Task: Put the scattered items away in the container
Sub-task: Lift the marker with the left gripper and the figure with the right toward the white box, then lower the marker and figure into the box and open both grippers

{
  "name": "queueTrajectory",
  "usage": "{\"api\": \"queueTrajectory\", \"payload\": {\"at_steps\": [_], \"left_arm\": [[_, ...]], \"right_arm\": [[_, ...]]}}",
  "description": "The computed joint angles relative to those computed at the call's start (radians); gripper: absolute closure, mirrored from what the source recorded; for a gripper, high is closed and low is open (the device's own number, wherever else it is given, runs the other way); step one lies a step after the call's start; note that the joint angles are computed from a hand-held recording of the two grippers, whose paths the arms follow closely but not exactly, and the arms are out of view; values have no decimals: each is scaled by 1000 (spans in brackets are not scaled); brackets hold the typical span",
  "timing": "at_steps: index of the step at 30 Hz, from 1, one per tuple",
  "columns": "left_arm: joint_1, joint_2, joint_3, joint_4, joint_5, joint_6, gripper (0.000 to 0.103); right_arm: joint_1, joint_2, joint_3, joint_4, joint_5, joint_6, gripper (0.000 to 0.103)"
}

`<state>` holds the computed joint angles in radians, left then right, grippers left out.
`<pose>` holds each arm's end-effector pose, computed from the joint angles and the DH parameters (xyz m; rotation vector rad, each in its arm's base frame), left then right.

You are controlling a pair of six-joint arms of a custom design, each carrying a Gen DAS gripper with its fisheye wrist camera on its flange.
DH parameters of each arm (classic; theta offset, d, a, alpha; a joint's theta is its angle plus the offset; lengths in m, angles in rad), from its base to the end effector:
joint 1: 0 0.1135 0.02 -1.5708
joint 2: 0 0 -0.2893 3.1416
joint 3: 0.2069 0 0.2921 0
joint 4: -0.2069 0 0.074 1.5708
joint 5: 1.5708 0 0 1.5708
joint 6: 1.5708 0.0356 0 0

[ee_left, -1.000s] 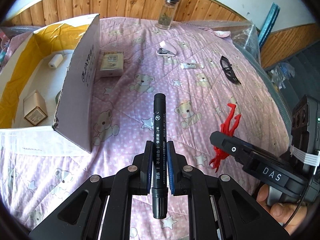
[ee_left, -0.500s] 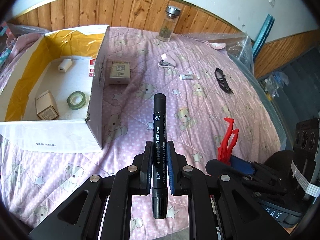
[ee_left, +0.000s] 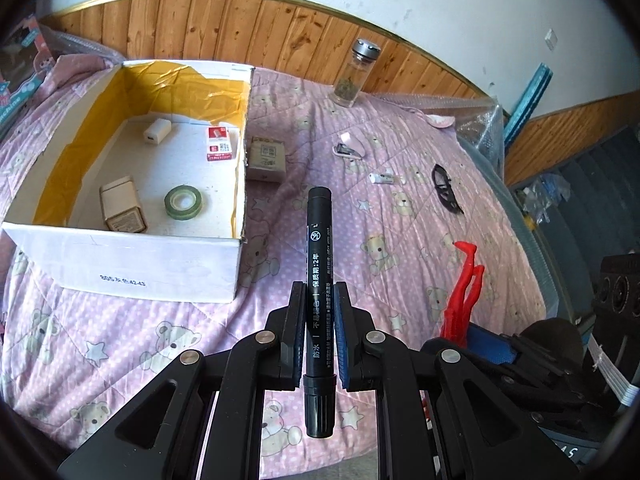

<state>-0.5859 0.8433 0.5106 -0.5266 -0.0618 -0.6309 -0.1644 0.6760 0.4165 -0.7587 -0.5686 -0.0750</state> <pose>0.1586 -0.1026 0.2100 -0.0844 2.4831 -0.4646 0.1418 -0.0041 0.1906 -0.0937 2.4675 0.6306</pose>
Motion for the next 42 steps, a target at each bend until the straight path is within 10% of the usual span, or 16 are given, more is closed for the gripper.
{"api": "queueTrajectory", "payload": {"at_steps": [25, 42], "left_arm": [[524, -224, -55, -115, 329, 238, 90], [985, -20, 5, -50, 629, 471, 90]], "right_arm": [[553, -9, 109, 102, 318, 339, 51], [768, 264, 265, 259, 464, 381, 51]]}}
